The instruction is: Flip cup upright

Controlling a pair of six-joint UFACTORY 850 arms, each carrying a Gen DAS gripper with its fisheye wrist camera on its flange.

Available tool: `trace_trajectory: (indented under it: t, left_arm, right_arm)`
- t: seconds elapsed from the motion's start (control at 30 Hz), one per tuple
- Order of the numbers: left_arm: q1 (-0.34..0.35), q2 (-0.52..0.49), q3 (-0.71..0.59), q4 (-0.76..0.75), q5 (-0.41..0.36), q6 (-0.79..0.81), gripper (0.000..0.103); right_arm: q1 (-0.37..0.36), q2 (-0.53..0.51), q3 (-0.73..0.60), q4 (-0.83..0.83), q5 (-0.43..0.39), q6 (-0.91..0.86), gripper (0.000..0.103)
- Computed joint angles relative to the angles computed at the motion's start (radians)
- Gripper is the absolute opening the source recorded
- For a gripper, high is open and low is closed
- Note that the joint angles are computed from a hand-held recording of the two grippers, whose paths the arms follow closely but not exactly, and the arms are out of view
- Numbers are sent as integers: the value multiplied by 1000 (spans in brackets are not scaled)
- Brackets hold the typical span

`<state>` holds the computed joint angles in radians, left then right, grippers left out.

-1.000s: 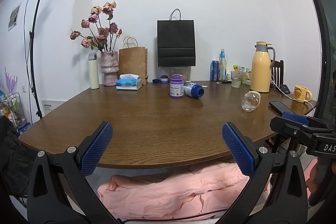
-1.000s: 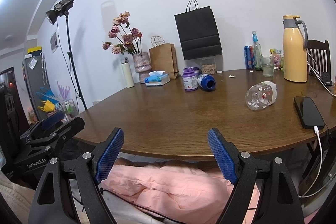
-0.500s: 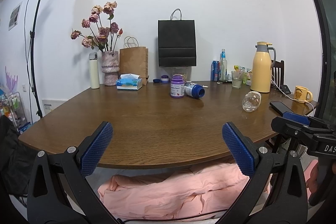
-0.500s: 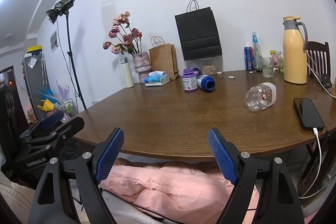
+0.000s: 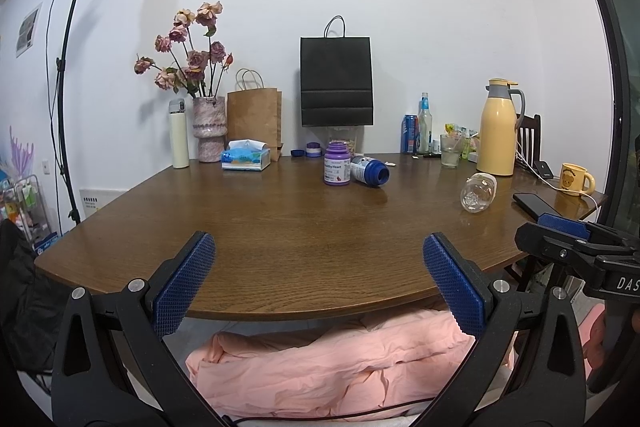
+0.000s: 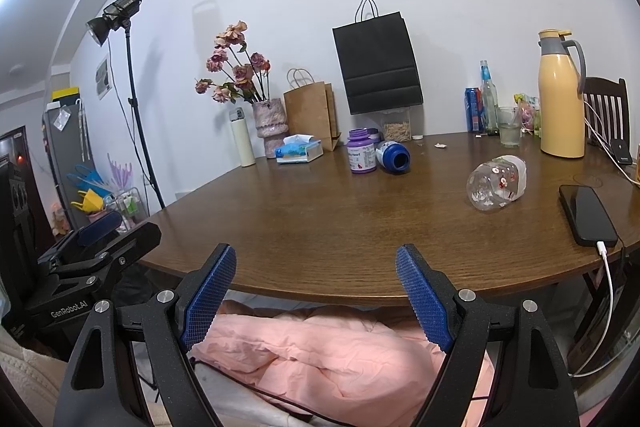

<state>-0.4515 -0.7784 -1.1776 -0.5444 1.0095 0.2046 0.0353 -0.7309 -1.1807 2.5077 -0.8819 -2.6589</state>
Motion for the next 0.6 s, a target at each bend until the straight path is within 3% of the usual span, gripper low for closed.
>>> trace_trajectory:
  t: [0.6]
  left_arm:
    - [0,-1,-2,1,2,3,103]
  right_arm:
    - [1,-2,1,3,3,0,87]
